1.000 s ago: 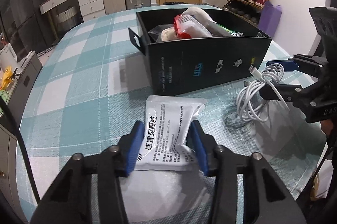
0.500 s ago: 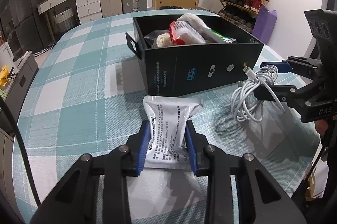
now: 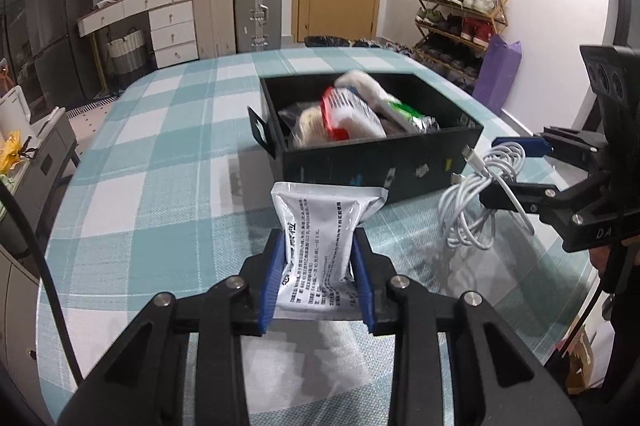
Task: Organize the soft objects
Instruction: 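Carry the cable and white packet over the box and lower them in with both tools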
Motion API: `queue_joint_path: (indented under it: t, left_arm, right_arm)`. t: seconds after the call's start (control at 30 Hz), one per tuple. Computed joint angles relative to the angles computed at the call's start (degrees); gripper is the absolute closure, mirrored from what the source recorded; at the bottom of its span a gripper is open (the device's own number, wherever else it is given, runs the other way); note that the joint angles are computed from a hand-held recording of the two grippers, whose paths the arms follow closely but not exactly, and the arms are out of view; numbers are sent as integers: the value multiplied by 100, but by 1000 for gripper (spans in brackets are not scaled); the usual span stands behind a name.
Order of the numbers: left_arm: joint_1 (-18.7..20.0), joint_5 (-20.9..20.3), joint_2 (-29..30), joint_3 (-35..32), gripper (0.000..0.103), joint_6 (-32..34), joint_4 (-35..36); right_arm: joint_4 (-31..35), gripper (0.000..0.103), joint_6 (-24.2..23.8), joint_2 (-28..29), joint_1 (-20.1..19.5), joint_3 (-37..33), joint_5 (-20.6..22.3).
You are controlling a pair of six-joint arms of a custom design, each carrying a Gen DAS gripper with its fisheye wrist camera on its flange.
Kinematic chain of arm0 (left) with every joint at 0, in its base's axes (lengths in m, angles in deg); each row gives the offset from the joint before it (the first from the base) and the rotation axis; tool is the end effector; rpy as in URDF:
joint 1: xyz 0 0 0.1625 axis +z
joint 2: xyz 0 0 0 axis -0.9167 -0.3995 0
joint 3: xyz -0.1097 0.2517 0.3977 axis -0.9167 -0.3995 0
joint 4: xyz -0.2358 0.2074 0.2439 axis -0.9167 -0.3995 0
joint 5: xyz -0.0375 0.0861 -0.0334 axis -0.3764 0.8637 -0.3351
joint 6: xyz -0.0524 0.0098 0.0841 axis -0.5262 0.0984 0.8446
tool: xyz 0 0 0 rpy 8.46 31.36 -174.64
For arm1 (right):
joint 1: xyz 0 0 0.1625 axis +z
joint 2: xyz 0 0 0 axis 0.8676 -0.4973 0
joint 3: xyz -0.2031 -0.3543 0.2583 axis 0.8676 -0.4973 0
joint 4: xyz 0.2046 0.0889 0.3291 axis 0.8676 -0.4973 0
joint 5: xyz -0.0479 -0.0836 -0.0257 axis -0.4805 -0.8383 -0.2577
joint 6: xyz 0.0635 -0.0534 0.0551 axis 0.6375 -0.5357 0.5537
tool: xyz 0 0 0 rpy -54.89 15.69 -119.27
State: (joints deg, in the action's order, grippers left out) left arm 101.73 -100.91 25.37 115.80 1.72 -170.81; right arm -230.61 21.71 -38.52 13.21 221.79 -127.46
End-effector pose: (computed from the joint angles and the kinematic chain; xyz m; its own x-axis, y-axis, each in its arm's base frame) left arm -0.2516 -0.4384 -0.0060 -0.7446 0.1528 -0.6498 0.5531 0.6862 -0.4725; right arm -0.0068 -0.4738 0.2496 -0.5886 -0.6282 0.5088 -0.7846 0.5956 -0.1723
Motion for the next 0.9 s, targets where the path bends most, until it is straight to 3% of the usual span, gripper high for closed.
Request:
queue_joint_path:
  t: [0.53, 0.9]
  left_arm:
    - [-125, 423, -183, -134, 72, 395, -376]
    - [90, 326, -130, -670, 72, 1071, -464]
  right_arm:
    - [-608, 24, 132, -265, 95, 256, 450]
    - [-928, 24, 211, 25, 459, -28, 84]
